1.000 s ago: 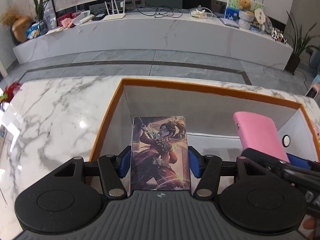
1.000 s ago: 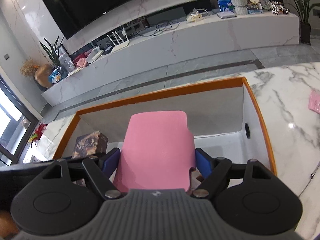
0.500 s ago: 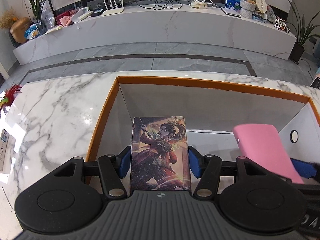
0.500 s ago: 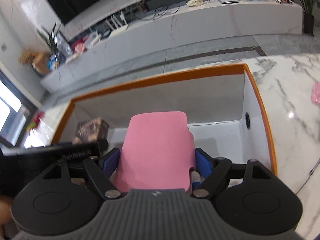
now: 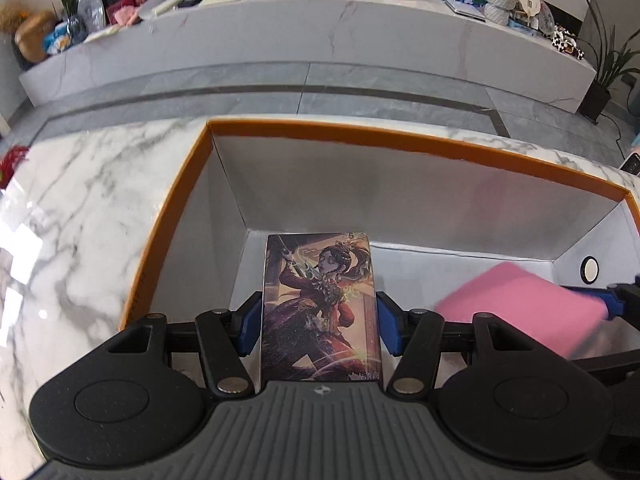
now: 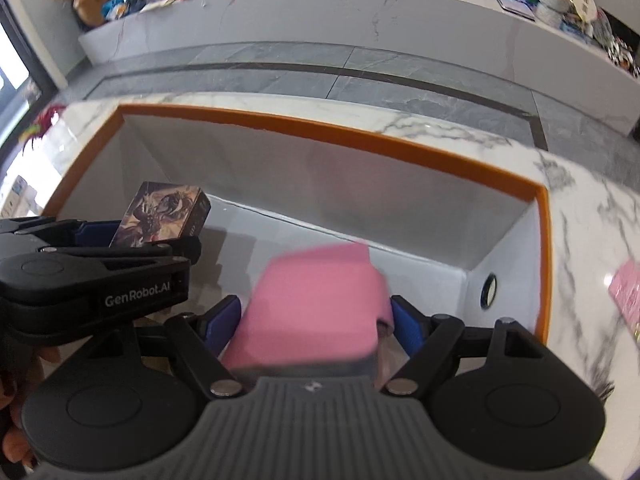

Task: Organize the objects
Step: 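Lower the pink case into the orange box with the right tool while the left tool lowers the card box, then open both tools to release the card box and pink case, then withdraw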

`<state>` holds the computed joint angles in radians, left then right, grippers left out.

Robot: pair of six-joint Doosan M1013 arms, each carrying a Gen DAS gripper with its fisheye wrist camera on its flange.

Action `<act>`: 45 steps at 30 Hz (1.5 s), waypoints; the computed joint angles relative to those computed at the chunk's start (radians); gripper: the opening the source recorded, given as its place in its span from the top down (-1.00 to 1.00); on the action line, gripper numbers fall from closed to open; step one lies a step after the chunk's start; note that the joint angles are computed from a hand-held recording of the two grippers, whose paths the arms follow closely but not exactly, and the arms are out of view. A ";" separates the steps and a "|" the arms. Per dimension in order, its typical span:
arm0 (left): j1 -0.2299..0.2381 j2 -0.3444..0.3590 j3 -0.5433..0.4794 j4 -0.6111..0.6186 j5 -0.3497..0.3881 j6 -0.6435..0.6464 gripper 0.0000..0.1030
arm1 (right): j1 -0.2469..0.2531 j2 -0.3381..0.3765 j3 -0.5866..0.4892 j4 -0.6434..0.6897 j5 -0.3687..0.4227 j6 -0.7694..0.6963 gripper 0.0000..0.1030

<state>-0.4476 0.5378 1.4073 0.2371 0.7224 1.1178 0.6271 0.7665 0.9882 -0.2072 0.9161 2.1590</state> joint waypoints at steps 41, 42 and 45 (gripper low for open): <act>0.000 0.001 -0.034 -0.096 0.099 0.125 -0.32 | 0.059 -0.043 0.042 -0.218 0.010 0.072 -0.61; -0.002 -0.002 -0.032 -0.087 0.098 0.119 -0.32 | 0.065 -0.049 0.052 -0.247 0.006 0.097 -0.65; -0.006 -0.014 -0.024 -0.086 0.094 0.118 -0.32 | 0.080 -0.065 0.081 -0.319 -0.005 0.172 -0.69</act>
<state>-0.4536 0.5235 1.3833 0.1514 0.8168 1.2358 0.7073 0.7011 1.0693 -0.5259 0.9109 2.3307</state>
